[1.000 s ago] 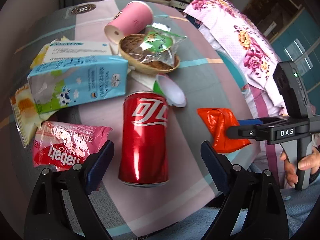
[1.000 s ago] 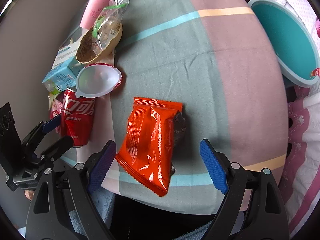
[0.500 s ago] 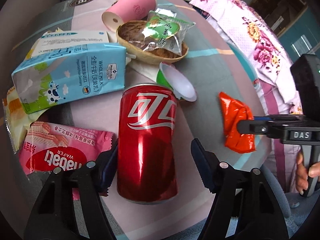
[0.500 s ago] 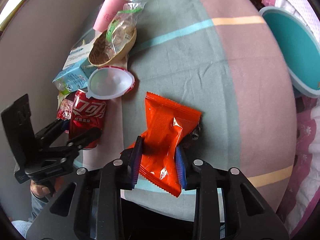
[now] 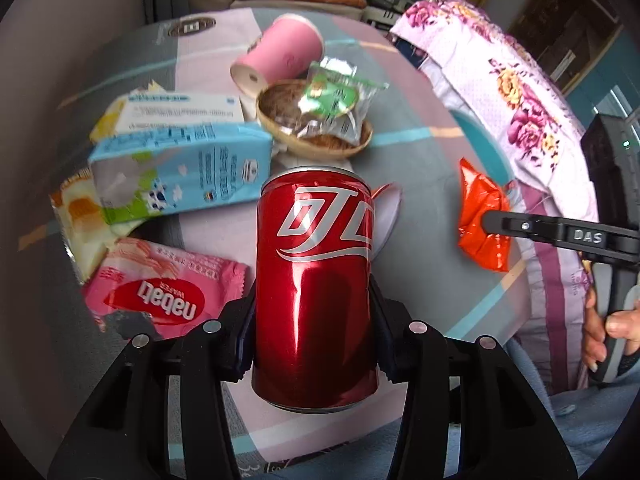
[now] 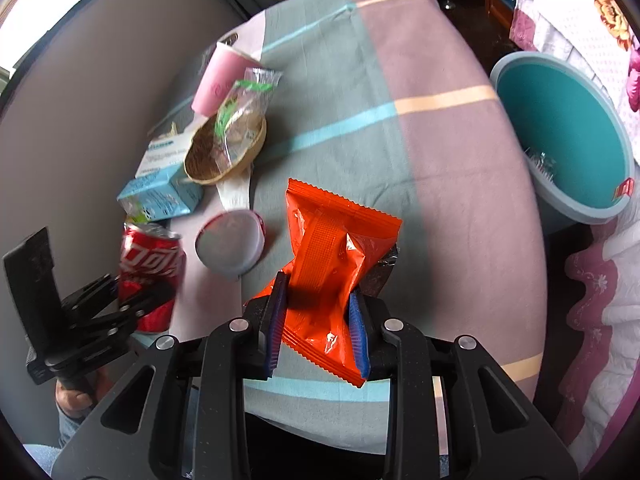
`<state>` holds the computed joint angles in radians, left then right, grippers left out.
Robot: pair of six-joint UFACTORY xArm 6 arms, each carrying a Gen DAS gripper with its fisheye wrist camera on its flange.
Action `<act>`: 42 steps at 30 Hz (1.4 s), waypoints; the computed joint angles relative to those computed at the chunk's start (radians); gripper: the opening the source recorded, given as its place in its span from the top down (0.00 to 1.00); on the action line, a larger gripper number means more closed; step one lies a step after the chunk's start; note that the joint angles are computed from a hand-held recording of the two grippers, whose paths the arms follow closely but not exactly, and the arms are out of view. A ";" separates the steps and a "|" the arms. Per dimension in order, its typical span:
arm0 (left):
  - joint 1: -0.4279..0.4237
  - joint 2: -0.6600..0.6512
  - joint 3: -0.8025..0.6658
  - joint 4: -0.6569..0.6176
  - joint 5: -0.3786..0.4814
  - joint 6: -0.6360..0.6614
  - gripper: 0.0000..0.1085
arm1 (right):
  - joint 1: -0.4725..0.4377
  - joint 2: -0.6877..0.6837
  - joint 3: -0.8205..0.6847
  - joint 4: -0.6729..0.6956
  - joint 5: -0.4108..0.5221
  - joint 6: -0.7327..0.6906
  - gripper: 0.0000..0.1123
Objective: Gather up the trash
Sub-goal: 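Grasp the orange snack packet with the right tool while the left tool grasps the red Coca-Cola can, then carry both items over the teal bin while the left tool drops the can inside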
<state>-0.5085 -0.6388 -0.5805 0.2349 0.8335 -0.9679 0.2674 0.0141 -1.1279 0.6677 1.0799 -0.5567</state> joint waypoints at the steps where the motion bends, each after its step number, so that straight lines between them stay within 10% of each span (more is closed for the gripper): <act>1: -0.002 -0.001 -0.013 0.014 0.004 -0.008 0.55 | -0.004 0.003 -0.006 0.005 -0.002 -0.003 0.76; 21: 0.002 0.554 -0.507 -0.009 -0.177 0.191 0.55 | -0.221 0.129 -0.218 0.099 -0.123 -0.007 0.76; 42: -0.008 1.146 -1.177 -0.199 -0.032 0.464 0.55 | -0.339 0.404 -0.512 0.065 -0.104 0.077 0.76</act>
<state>-0.5164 0.5068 -1.7574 0.0355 0.8018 -0.5044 -0.0717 0.4185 -1.6401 0.7332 0.9763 -0.4793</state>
